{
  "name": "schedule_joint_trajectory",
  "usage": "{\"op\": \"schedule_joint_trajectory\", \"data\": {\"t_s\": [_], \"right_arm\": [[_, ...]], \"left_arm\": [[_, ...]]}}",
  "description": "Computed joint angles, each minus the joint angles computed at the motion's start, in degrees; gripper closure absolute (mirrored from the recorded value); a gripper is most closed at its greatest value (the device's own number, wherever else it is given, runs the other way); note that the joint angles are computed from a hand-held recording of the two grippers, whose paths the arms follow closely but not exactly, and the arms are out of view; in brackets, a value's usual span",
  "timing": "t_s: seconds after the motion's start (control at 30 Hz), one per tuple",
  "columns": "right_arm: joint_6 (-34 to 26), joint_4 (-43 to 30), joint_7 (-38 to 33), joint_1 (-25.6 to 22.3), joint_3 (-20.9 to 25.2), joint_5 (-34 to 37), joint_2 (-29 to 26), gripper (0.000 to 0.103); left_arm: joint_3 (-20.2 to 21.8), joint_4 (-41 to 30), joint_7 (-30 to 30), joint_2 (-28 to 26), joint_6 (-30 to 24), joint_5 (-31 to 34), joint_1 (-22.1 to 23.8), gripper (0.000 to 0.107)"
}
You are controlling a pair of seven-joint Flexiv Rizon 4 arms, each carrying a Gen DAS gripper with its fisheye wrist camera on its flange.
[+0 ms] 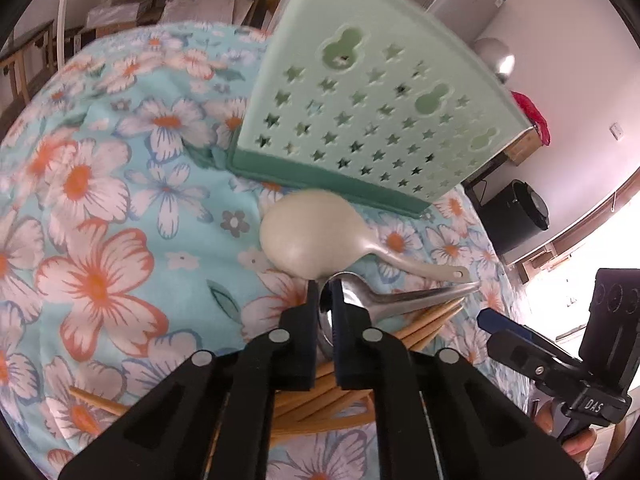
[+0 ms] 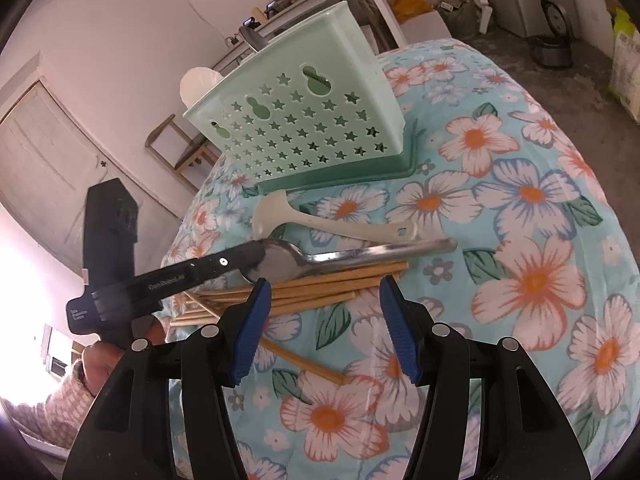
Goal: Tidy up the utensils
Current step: 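Grasp the metal spoon by its handle with the left tool, then lift the metal spoon with the left tool while the right tool grasps the white plastic spoon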
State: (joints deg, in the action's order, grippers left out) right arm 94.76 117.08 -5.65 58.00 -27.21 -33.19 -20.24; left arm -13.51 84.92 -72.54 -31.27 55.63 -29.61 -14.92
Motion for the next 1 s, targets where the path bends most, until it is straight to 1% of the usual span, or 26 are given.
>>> {"op": "schedule_joint_trajectory", "data": {"t_s": [0.13,0.2,0.37,0.57,0.67,0.77,1.0], "right_arm": [[0.62,2.33,1.41,6.1,-7.04,-1.17,1.12,0.049],[-0.09,2.48,1.09,6.49,-7.43,-1.18,1.48,0.049],[-1.66,1.38,2.35,4.57,-5.92,-4.23,1.88,0.049],[-4.69,-1.2,3.32,1.03,-1.37,-8.19,1.73,0.049],[-8.19,-3.54,1.13,-2.6,3.69,-8.52,1.21,0.049],[-11.88,-7.11,-2.7,-6.79,9.07,-8.28,-0.09,0.049],[-18.88,-15.05,-9.43,-13.07,16.65,-11.74,-3.78,0.049]], "left_arm": [[-0.16,1.97,1.49,2.05,2.42,-0.15,0.15,0.105],[-0.15,3.19,2.03,3.22,3.62,-0.51,0.35,0.105],[-0.96,6.46,3.61,5.6,7.29,-4.38,1.84,0.105],[-0.69,9.84,3.62,7.54,9.82,-8.48,3.57,0.105],[-0.1,11.48,3.45,8.25,11.1,-9.4,4.16,0.105],[0.13,13.16,3.56,8.79,12.34,-10.7,5.09,0.105],[-0.75,16.93,6.42,11.02,15.82,-17.4,7.41,0.105]]}}
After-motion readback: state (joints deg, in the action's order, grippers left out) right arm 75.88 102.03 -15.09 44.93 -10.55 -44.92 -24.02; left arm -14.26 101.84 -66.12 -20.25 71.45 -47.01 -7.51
